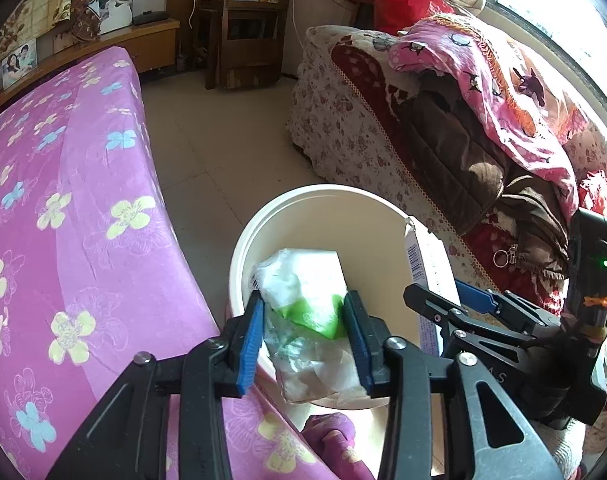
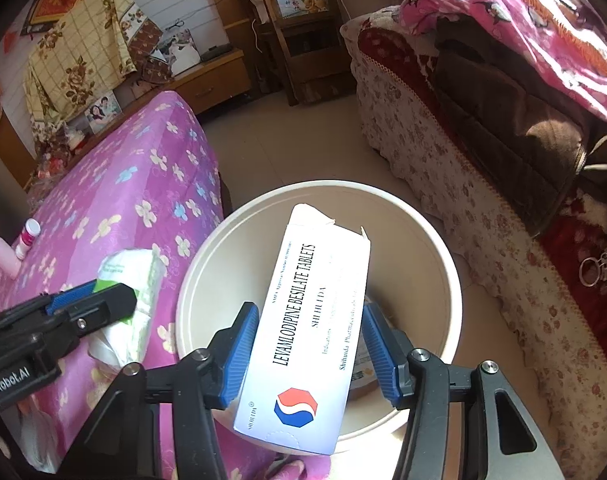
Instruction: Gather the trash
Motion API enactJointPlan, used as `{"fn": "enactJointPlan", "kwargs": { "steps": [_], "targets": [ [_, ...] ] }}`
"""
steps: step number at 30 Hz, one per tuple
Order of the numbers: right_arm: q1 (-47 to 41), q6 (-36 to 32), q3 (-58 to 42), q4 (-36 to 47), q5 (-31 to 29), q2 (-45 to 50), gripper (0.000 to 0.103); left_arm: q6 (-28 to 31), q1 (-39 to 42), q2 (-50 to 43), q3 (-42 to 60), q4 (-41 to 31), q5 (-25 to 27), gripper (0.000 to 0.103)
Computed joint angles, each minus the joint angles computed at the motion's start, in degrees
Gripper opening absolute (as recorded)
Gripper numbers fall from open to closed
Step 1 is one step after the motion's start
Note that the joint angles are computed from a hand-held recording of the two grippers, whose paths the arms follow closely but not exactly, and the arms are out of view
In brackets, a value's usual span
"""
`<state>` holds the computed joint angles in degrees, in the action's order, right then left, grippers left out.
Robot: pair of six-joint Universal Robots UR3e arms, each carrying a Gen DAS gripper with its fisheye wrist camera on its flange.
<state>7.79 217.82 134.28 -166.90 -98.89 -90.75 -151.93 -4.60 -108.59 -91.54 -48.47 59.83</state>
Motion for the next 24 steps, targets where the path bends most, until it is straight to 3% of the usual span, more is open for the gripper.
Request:
{"fn": "enactJointPlan", "kwargs": {
  "steps": [4,14,19,24],
  "targets": [
    [-0.10,0.99,0.24,0.40,0.21,-0.46,0.063,0.49,0.73,0.95,-1.38,1.05,-1.00,0.067],
    [5.22,4.07,-2.60,3.51,-2.80,-1.35,0.063,0.67,3.22,5.15,-7.67,6.98,-0.16,0.069],
    [11.91,7.84,-9.32,11.12,-9.74,-1.96,0.063,2.55,6.40,11.25,-14.42,12.25,-0.19,0.069],
    [19.42,12.06,-17.96,19.25,-17.09,-0.86,0.063,5.21,11.11,18.86,-19.05,12.63,-2.43,0.069]
  ]
}}
